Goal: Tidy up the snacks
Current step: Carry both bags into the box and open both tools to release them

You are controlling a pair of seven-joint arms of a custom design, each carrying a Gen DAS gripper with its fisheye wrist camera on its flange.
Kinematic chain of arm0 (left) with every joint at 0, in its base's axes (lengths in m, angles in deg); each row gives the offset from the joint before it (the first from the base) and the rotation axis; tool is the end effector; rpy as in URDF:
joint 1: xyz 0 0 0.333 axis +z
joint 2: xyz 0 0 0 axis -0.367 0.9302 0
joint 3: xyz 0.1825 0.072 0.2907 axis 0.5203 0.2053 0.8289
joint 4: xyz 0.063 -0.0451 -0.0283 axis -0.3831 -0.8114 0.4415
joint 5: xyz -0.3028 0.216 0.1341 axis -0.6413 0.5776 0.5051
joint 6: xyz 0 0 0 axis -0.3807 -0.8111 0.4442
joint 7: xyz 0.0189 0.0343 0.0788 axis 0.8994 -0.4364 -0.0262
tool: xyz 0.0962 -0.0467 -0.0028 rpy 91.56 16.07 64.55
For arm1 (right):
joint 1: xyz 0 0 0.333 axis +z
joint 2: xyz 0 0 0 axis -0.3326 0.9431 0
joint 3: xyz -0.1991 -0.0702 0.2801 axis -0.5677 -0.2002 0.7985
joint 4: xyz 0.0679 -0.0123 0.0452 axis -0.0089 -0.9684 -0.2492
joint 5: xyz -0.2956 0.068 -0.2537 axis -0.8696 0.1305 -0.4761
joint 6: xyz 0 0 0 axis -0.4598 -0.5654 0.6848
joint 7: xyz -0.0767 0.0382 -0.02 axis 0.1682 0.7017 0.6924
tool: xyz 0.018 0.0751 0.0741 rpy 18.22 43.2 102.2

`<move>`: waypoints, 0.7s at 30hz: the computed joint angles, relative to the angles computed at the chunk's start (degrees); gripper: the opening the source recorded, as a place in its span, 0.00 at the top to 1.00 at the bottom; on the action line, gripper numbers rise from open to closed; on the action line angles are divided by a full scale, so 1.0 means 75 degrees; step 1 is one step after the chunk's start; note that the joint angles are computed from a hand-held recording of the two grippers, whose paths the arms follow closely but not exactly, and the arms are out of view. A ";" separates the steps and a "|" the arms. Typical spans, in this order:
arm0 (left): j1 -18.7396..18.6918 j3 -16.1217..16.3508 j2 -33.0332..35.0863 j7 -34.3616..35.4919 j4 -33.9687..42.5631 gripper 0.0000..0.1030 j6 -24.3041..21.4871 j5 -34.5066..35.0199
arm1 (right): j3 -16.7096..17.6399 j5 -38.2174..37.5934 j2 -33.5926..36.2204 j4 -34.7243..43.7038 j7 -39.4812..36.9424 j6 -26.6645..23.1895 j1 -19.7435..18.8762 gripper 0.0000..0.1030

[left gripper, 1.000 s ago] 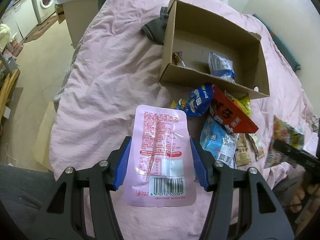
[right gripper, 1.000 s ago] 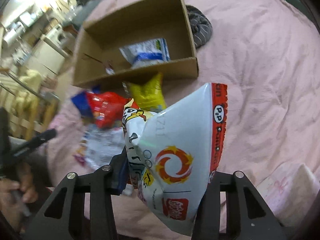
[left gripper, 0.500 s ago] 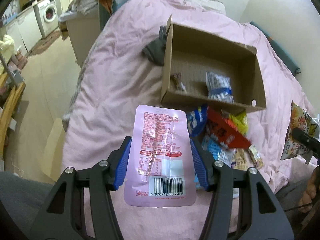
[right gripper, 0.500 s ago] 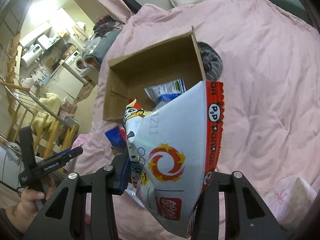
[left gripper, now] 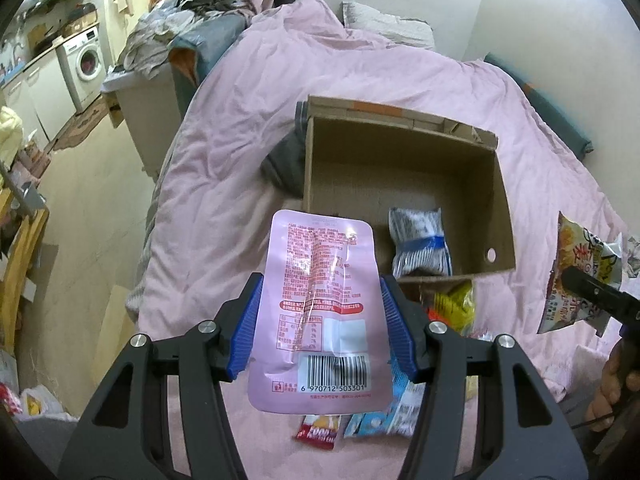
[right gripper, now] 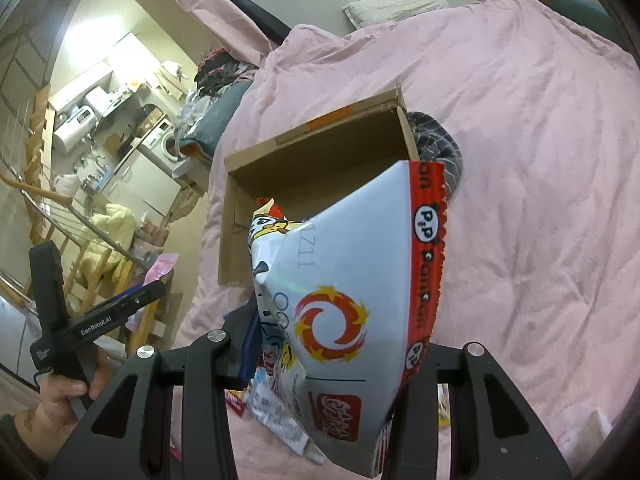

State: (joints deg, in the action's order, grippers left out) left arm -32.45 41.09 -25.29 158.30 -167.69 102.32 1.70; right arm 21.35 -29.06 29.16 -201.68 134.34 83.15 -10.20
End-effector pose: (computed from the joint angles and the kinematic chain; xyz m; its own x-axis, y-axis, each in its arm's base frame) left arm 0.6191 -0.2369 0.6628 -0.2223 -0.9682 0.1149 -0.7992 0.1135 -0.5902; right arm 0.5604 0.0433 0.6184 -0.0014 -0.8577 -0.5142 -0.7492 0.3415 -0.5676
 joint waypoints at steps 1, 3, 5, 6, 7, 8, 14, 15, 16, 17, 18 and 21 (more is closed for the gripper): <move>-0.0022 -0.0006 0.0116 -0.0007 0.0175 0.48 -0.0036 0.0034 | 0.0007 -0.0020 0.0033 0.0035 0.0030 0.0027 -0.0004 0.58; -0.0073 -0.0017 0.0356 0.0009 0.0523 0.48 -0.0107 0.0100 | 0.0007 -0.0117 0.0299 0.0329 0.0142 -0.0012 -0.0046 0.58; -0.0145 -0.0012 0.0638 0.0007 0.0918 0.48 -0.0184 0.0203 | 0.0024 -0.0105 0.0484 0.0525 0.0164 -0.0069 -0.0099 0.58; -0.0176 -0.0008 0.0747 0.0008 0.1065 0.48 -0.0212 0.0242 | 0.0040 -0.0124 0.0623 0.0674 0.0179 -0.0129 -0.0130 0.58; -0.0221 0.0002 0.0894 0.0009 0.1259 0.48 -0.0245 0.0315 | 0.0075 -0.0170 0.0668 0.0714 0.0206 -0.0135 -0.0160 0.58; -0.0262 0.0015 0.1034 0.0008 0.1448 0.48 -0.0287 0.0378 | 0.0108 -0.0279 0.0803 0.0844 0.0264 -0.0133 -0.0188 0.58; -0.0514 0.0076 0.1880 0.0079 0.2498 0.48 -0.0552 0.0614 | 0.0297 -0.0502 0.1564 0.1569 0.0344 -0.0282 -0.0385 0.58; -0.0553 0.0091 0.1990 0.0091 0.2612 0.48 -0.0566 0.0651 | 0.0332 -0.0575 0.1699 0.1682 0.0373 -0.0325 -0.0413 0.58; -0.0593 0.0103 0.2109 0.0103 0.2723 0.48 -0.0565 0.0685 | 0.0364 -0.0635 0.1789 0.1759 0.0392 -0.0361 -0.0446 0.58; -0.0620 0.0099 0.2222 0.0159 0.2777 0.48 -0.0502 0.0698 | 0.0398 -0.0733 0.1909 0.1856 0.0430 -0.0404 -0.0464 0.58; -0.0637 0.0105 0.2258 0.0186 0.2771 0.48 -0.0462 0.0705 | 0.0433 -0.0781 0.1995 0.1929 0.0442 -0.0457 -0.0491 0.58; -0.0692 0.0122 0.2393 0.0302 0.2683 0.48 -0.0212 0.0758 | 0.0511 -0.1018 0.2223 0.2037 0.0578 -0.0557 -0.0525 0.58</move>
